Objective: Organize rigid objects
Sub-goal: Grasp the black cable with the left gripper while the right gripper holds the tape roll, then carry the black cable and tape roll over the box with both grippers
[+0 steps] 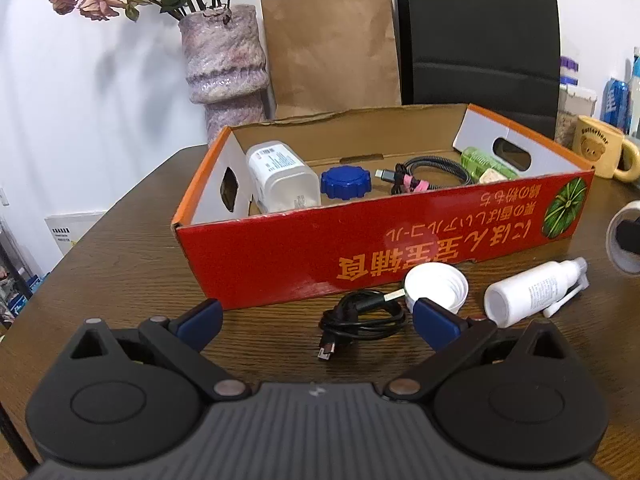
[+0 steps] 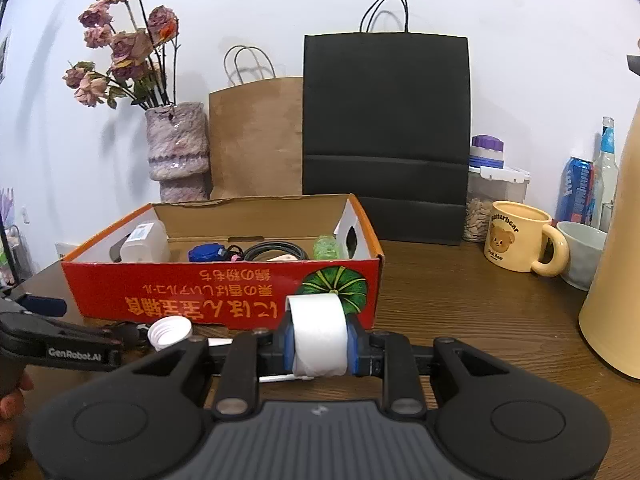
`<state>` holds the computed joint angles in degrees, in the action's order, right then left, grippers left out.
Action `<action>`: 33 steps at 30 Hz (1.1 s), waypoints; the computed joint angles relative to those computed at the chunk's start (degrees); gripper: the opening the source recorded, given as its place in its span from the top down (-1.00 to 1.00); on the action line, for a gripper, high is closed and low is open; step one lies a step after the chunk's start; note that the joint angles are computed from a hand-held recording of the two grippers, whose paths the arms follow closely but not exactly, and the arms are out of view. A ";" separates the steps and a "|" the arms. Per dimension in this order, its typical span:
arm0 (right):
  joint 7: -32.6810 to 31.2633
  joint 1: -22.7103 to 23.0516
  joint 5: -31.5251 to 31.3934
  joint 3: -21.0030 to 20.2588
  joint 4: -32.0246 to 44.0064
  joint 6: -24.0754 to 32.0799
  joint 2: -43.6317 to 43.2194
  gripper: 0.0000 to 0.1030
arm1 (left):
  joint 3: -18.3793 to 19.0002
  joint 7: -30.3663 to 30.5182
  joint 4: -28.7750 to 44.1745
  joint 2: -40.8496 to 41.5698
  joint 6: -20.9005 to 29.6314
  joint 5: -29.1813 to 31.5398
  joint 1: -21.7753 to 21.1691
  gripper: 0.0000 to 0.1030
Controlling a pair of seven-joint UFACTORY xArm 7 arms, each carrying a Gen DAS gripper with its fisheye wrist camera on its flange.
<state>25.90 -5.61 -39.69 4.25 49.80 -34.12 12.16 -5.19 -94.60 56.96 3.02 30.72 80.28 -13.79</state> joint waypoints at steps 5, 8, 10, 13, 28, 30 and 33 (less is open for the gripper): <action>-0.56 0.15 0.30 -0.03 -0.15 -0.01 0.03 0.54 | 0.39 0.66 0.68 0.98 -0.68 -1.89 0.19 -1.00; -0.52 0.10 0.21 0.03 -0.14 -0.03 0.06 0.54 | 0.79 1.35 0.97 1.54 -2.68 -2.90 0.41 -0.79; -0.71 0.17 0.35 0.03 -0.24 -0.14 0.08 0.54 | 1.14 1.63 0.97 1.80 -4.94 -2.80 0.62 -0.43; -0.93 0.25 0.47 0.01 -0.37 -0.26 0.07 0.54 | 1.65 0.34 0.59 1.63 -8.89 -0.30 0.96 0.02; -0.70 0.17 -1.12 -0.18 -0.70 -1.26 -0.29 0.54 | 0.93 -2.87 -0.50 0.32 -7.57 3.76 0.63 0.11; -0.80 0.28 -1.13 -0.23 -0.83 -1.42 -0.39 0.54 | 0.67 -4.39 -0.99 -0.28 -7.27 5.31 0.63 0.12; -1.07 0.45 -1.05 -0.35 -1.18 -1.81 -0.56 0.54 | 0.19 -6.41 -1.77 -1.19 -6.50 6.92 0.69 0.13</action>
<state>24.83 -5.17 -40.74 3.90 48.62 -35.93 11.60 -5.00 -101.01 55.19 1.83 24.21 87.20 -13.10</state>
